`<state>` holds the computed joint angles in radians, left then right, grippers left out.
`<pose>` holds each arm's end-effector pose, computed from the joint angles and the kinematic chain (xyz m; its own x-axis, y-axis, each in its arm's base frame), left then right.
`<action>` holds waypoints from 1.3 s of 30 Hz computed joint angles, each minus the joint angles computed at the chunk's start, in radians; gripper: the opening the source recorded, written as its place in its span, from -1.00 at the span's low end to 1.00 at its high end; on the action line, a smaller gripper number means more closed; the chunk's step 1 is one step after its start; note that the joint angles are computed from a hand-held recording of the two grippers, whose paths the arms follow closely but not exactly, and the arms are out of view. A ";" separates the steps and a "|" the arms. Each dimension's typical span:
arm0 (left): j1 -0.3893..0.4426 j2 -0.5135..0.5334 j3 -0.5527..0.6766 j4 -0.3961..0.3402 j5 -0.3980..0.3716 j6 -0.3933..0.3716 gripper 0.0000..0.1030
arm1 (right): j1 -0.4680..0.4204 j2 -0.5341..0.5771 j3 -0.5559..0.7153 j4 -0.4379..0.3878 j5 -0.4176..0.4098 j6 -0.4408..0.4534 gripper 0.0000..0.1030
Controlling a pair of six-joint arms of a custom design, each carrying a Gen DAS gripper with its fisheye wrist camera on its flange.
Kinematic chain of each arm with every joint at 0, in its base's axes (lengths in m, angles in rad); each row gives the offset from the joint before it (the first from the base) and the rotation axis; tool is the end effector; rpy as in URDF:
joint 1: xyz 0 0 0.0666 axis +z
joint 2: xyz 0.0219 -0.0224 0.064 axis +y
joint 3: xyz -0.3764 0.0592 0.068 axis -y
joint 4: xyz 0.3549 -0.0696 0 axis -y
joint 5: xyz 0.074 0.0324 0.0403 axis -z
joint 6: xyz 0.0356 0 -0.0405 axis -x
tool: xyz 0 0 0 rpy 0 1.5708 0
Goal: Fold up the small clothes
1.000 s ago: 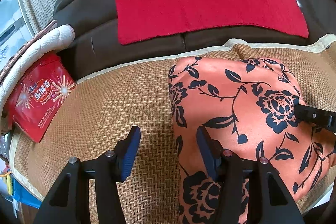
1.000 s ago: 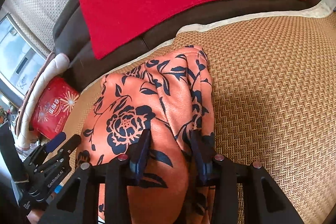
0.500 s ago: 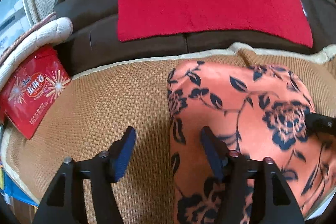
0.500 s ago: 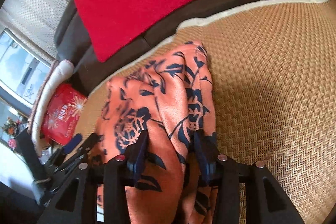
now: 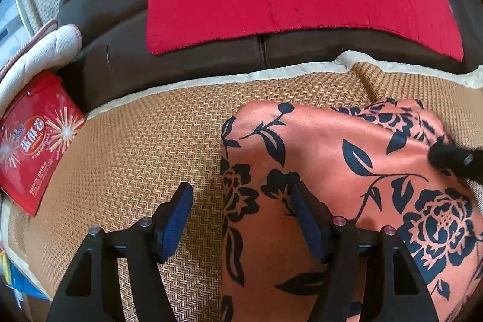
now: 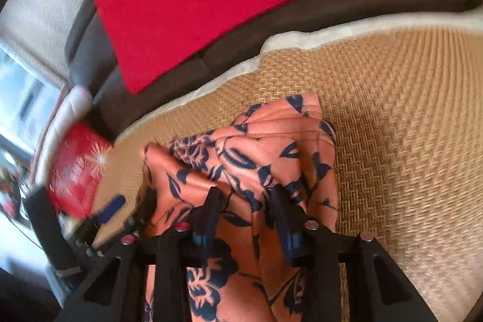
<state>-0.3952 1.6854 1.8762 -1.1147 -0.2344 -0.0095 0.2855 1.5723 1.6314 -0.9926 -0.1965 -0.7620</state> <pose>0.5072 -0.2030 0.4773 -0.7341 0.3162 -0.6009 0.2523 0.9486 0.1911 0.4869 0.1497 0.4402 -0.8256 0.4633 -0.3221 0.2519 0.8134 0.5243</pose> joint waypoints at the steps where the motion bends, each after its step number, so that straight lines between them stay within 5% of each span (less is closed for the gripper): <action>1: 0.000 -0.009 -0.010 0.006 -0.001 0.001 0.33 | -0.005 -0.013 -0.007 0.008 -0.011 -0.006 -0.26; 7: 0.002 -0.105 -0.099 0.032 0.002 0.015 0.33 | 0.038 -0.160 -0.097 0.047 0.060 0.027 -0.22; 12: 0.017 -0.231 -0.201 0.032 0.076 0.061 0.38 | 0.125 -0.278 -0.143 0.024 0.138 0.036 -0.21; 19: -0.011 -0.301 -0.335 0.011 0.054 0.074 0.47 | 0.225 -0.247 -0.163 -0.130 0.203 -0.001 -0.24; 27: -0.048 -0.379 -0.333 0.030 -0.025 0.050 0.47 | 0.265 -0.328 -0.168 -0.112 0.256 -0.061 -0.22; 30: -0.061 -0.423 -0.305 0.002 -0.061 0.048 0.47 | 0.297 -0.361 -0.139 -0.178 0.318 -0.072 -0.14; 31: -0.063 -0.440 -0.292 -0.009 -0.070 0.049 0.48 | 0.316 -0.363 -0.115 -0.214 0.349 -0.079 0.16; 32: -0.068 -0.459 -0.282 -0.015 -0.078 0.051 0.50 | 0.330 -0.364 -0.085 -0.251 0.373 -0.086 0.25; 34: -0.071 -0.490 -0.263 -0.020 -0.088 0.052 0.74 | 0.361 -0.362 -0.040 -0.292 0.425 -0.086 0.26; 39: -0.096 -0.552 -0.207 -0.022 -0.132 0.048 0.77 | 0.444 -0.340 0.085 -0.390 0.548 -0.091 0.26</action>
